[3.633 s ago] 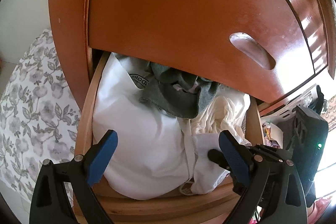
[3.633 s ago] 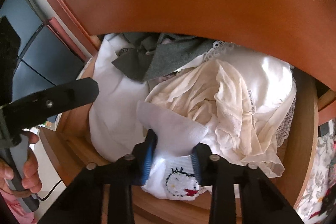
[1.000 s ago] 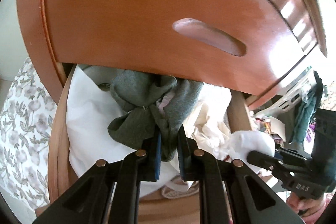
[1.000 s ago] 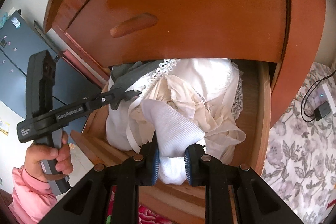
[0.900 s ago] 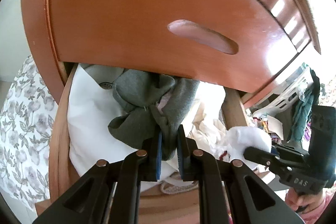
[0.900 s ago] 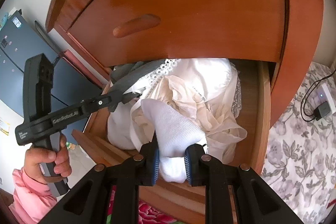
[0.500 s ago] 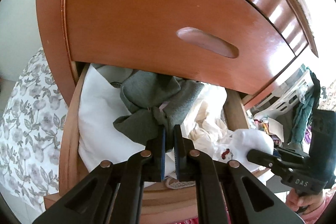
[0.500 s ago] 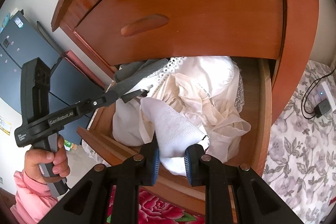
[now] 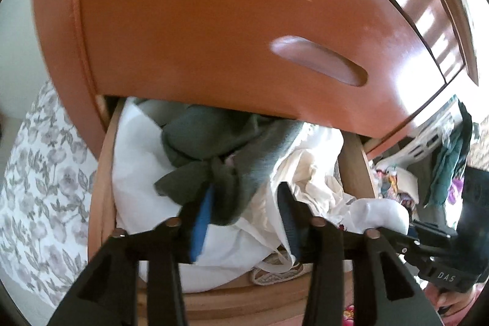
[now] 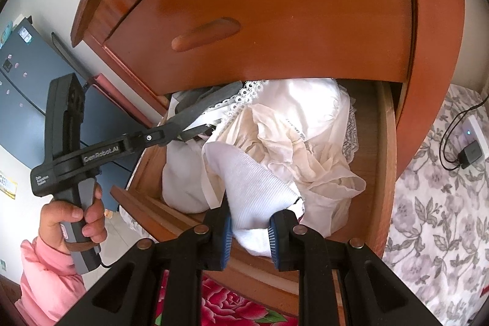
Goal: Take underwear out of drawer
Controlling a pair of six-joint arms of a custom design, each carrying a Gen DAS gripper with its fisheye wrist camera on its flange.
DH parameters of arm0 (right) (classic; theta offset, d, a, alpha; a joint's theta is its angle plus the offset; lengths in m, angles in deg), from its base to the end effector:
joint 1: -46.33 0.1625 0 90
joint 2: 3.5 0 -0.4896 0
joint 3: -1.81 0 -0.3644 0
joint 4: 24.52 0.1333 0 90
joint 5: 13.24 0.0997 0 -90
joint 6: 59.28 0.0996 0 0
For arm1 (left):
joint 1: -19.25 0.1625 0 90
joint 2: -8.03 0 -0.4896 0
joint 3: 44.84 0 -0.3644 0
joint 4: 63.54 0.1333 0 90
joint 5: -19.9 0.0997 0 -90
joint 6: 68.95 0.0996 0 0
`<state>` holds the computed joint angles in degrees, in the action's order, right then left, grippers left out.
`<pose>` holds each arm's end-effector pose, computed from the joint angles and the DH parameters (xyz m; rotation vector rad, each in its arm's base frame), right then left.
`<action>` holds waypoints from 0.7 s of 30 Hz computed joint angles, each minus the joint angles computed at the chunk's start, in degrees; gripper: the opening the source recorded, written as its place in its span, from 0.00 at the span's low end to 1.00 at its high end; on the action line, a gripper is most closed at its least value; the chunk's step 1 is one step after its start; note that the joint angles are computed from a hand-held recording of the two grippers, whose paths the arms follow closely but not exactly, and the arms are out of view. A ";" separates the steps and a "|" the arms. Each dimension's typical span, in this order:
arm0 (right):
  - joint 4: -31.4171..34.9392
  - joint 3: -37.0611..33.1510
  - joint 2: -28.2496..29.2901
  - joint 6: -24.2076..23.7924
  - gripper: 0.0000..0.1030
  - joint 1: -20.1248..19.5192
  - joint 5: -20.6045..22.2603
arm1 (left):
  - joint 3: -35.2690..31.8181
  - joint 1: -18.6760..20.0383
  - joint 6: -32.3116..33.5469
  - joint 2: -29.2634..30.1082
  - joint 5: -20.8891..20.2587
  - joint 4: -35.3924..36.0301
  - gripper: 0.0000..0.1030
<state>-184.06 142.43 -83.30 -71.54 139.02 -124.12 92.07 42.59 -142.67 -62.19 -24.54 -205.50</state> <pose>0.1154 -0.3720 0.2493 0.3208 -2.7431 0.1674 -0.2758 -0.3416 0.1958 -0.0185 2.5044 -0.8785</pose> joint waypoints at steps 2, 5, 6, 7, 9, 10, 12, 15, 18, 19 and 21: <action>-0.11 0.04 0.04 -0.01 0.21 -0.23 0.14 | -2.25 0.15 0.28 1.50 0.89 4.39 0.44; -0.02 -0.01 0.05 -0.11 0.21 -0.47 0.20 | -6.15 0.67 0.42 4.22 2.71 12.00 0.47; -0.01 -0.02 0.07 -0.12 0.21 -0.55 0.21 | -7.23 0.85 0.18 4.97 3.30 14.22 0.47; 0.01 -0.04 0.09 -0.16 0.21 -0.61 0.23 | -8.35 1.04 -0.17 5.82 4.09 16.60 0.47; -0.04 -0.04 0.10 -0.25 0.21 -0.76 0.24 | -9.92 1.85 0.06 7.07 5.14 19.30 0.47; -0.05 -0.02 0.10 -0.22 0.21 -0.77 0.24 | -10.38 2.50 0.38 7.75 5.43 19.20 0.47; -0.15 0.04 0.09 -0.27 0.21 -1.03 0.28 | -9.97 3.10 0.55 7.66 5.79 17.66 0.47; -0.21 0.15 0.04 -0.37 0.21 -1.59 0.26 | -6.32 3.34 2.64 6.21 5.92 7.71 0.47; -0.59 0.41 0.05 -0.65 0.21 -2.43 0.33 | -4.01 3.32 1.72 4.13 5.98 4.78 0.47; -0.75 0.50 0.08 -0.74 0.21 -2.77 0.45 | -3.32 3.32 1.70 3.50 6.30 4.45 0.47; -0.96 0.58 0.17 -0.64 0.21 -3.20 0.73 | -2.33 3.33 0.82 2.52 7.13 4.91 0.47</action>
<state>-185.02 143.01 -83.13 -72.17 135.81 -123.39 89.74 45.92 -141.85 -59.68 -17.41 -200.59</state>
